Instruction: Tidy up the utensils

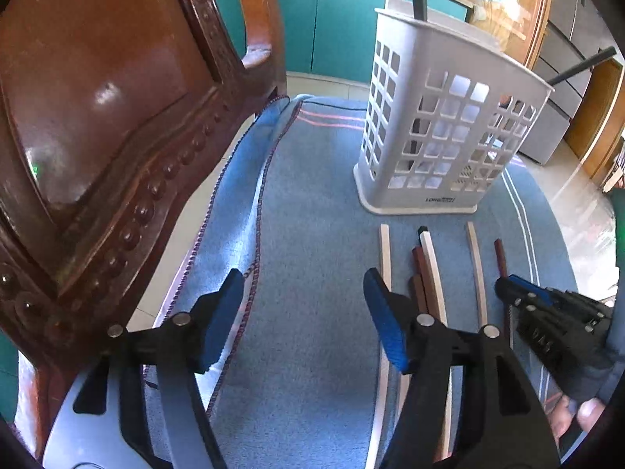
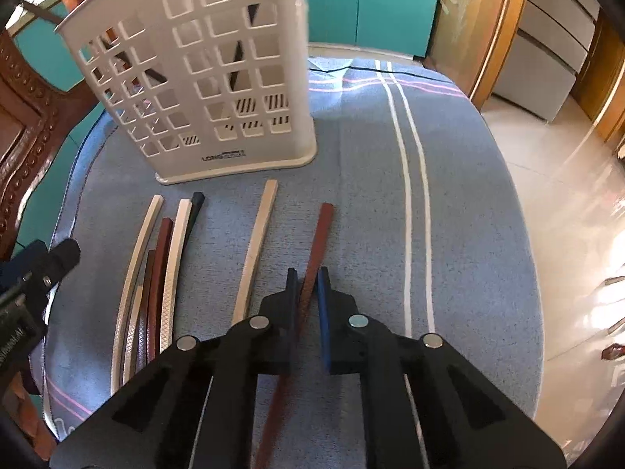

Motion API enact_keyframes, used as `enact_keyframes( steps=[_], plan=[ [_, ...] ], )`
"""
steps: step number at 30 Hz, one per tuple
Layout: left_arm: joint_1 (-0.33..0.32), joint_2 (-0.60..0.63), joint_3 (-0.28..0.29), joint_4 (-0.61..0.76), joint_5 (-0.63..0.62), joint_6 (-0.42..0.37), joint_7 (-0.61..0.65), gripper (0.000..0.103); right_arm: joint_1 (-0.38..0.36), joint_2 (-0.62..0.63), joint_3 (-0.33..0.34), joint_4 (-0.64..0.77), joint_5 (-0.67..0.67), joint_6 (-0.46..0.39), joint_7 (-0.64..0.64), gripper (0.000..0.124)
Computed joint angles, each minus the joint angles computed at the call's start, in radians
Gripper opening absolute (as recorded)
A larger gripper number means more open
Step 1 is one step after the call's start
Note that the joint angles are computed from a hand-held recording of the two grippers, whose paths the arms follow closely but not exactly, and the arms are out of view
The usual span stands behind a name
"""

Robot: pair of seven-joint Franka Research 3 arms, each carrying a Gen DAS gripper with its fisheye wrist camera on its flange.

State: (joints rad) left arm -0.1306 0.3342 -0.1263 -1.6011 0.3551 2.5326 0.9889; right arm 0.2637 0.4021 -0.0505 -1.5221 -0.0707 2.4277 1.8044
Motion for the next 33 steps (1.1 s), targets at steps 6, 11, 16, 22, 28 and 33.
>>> enact_keyframes(
  steps=[6, 11, 16, 22, 28, 33],
  plan=[
    [-0.006, 0.026, -0.005, 0.023, -0.004, -0.021, 0.017, 0.069, -0.009, 0.003, -0.019, 0.017, -0.019, -0.028, 0.037, 0.010],
    [-0.015, 0.048, -0.011, 0.040, -0.015, -0.034, 0.036, 0.073, -0.022, -0.002, -0.006, 0.011, 0.002, -0.025, 0.014, 0.010],
    [-0.028, 0.041, -0.014, 0.024, -0.008, -0.042, 0.048, 0.074, -0.039, 0.016, 0.000, 0.032, 0.026, -0.026, -0.013, 0.011],
    [-0.035, 0.044, -0.016, 0.032, -0.010, -0.063, 0.060, 0.078, -0.043, 0.036, -0.003, 0.065, 0.041, -0.039, -0.032, 0.012],
    [-0.043, 0.068, -0.013, 0.054, -0.004, -0.074, 0.068, 0.080, -0.040, 0.037, -0.005, 0.056, 0.040, -0.025, -0.047, 0.014],
    [-0.049, 0.072, -0.014, 0.056, 0.000, -0.075, 0.073, 0.081, -0.037, 0.034, -0.005, 0.049, 0.041, -0.020, -0.056, 0.021]
  ],
)
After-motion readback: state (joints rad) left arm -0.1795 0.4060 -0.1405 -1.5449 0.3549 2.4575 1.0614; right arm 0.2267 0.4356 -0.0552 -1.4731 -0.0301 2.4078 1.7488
